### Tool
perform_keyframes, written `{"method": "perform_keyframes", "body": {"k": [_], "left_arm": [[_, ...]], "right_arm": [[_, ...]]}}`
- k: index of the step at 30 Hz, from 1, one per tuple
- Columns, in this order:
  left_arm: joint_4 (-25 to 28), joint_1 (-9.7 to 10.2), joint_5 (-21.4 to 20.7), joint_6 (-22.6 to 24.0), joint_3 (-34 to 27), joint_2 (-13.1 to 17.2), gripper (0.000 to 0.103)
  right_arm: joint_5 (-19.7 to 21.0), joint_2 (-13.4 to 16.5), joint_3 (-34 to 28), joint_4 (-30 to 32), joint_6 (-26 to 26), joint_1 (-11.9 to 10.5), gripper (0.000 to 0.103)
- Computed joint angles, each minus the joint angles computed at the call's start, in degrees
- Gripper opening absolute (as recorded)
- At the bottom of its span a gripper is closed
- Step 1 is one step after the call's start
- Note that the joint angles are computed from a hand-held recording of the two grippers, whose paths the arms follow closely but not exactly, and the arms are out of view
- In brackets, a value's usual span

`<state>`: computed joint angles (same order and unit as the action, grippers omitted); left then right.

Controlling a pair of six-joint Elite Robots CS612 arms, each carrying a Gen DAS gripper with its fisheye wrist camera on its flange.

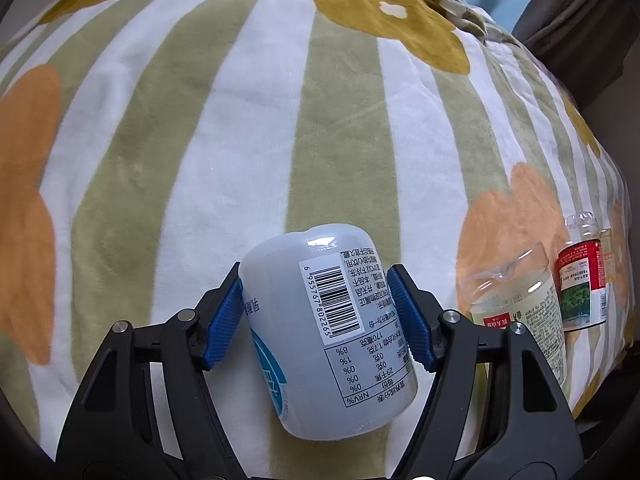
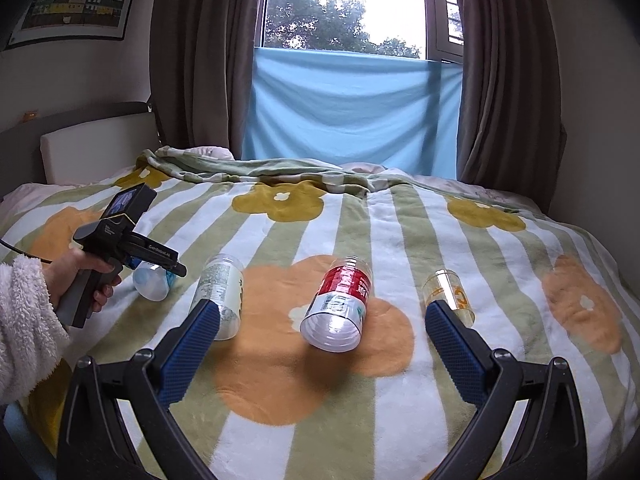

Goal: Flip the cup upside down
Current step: 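Lift the white bottle with the left gripper and rotate it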

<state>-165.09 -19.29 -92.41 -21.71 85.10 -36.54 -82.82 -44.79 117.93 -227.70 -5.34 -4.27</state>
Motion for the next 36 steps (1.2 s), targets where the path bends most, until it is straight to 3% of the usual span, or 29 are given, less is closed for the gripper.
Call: {"method": "perform_keyframes", "body": {"k": [7, 16, 26, 36], "left_arm": [[-1.5, -0.1, -0.2, 0.7, 1.9, -1.5, 0.067], [-7.0, -1.81, -1.2, 3.2, 9.9, -6.9, 0.067], [-12.7, -6.3, -5.6, 5.1, 18.1, -11.4, 0.067], [-12.1, -11.35, -7.5, 6.6, 18.4, -9.4, 0.067]], "right_arm": [[0.3, 0.0, 0.1, -1.5, 0.4, 0.2, 0.103], [2.8, -0.7, 1.4, -0.8, 1.7, 0.3, 0.103], [3.4, -2.2, 5.3, 2.7, 0.5, 0.0, 0.103], [1.9, -3.0, 9.9, 1.5, -0.3, -2.3, 0.103]]}}
